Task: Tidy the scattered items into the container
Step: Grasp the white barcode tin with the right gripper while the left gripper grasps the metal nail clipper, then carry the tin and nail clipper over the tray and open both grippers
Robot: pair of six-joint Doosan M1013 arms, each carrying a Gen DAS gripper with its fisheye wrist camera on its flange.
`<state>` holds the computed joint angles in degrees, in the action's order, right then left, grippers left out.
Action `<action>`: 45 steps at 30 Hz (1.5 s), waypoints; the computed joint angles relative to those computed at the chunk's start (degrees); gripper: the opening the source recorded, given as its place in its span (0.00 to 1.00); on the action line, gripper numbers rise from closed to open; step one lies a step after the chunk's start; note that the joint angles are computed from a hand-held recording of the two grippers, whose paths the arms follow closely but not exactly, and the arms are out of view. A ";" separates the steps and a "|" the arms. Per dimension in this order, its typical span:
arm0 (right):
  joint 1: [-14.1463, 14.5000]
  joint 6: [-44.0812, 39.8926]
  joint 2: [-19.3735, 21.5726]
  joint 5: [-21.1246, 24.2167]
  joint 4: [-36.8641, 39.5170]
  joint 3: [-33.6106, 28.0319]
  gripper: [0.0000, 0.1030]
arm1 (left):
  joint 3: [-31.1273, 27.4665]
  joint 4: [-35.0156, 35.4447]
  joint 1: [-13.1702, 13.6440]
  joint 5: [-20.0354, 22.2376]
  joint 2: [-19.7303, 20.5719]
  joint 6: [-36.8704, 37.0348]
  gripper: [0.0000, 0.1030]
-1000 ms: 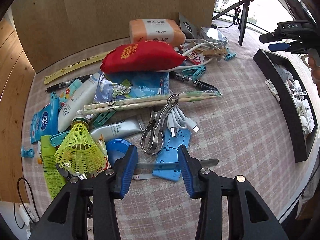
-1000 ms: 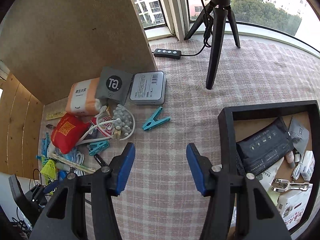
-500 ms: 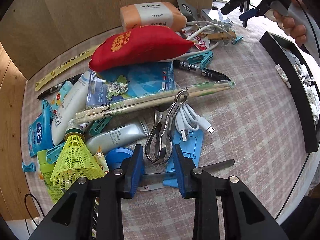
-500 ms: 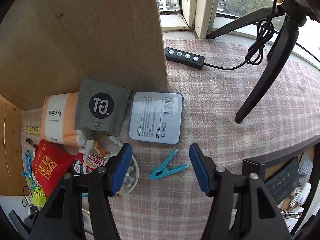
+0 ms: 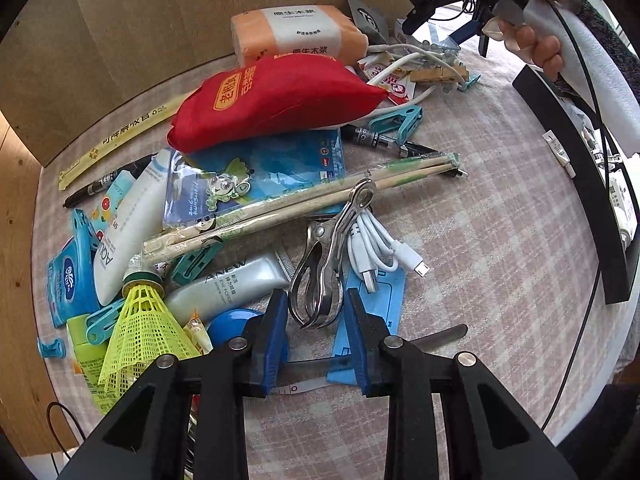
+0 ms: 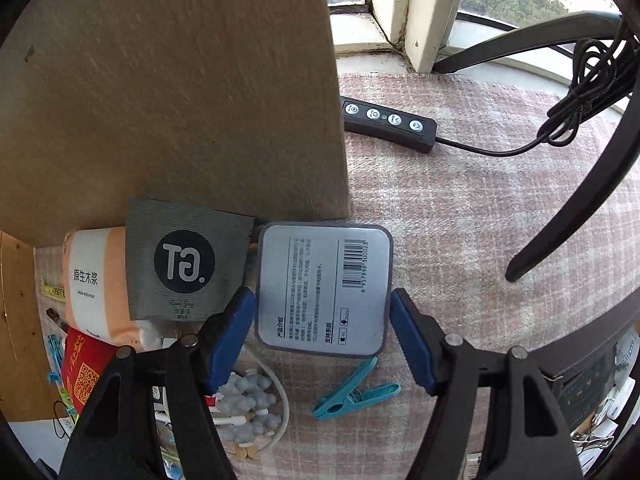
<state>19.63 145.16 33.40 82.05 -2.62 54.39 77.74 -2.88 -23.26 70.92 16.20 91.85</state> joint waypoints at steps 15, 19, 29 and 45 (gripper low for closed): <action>0.57 0.92 0.48 1.18 -0.96 0.41 0.67 | -0.36 -1.99 0.42 -1.05 0.11 -0.60 0.26; 0.90 0.84 -1.49 -1.20 -0.69 2.88 0.67 | 0.59 -3.35 0.83 -1.75 -1.32 -1.80 0.26; 2.66 2.10 -6.79 -5.27 -1.19 8.67 0.66 | 3.14 -3.20 0.24 -3.65 -5.34 -5.04 0.25; 6.26 2.90 -14.87 -6.28 -5.30 14.50 0.66 | 2.86 -0.68 -2.63 -4.79 -7.85 -7.30 0.24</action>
<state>25.90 148.05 18.53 75.76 -7.92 68.90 80.60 -3.55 -25.89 66.13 8.35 84.55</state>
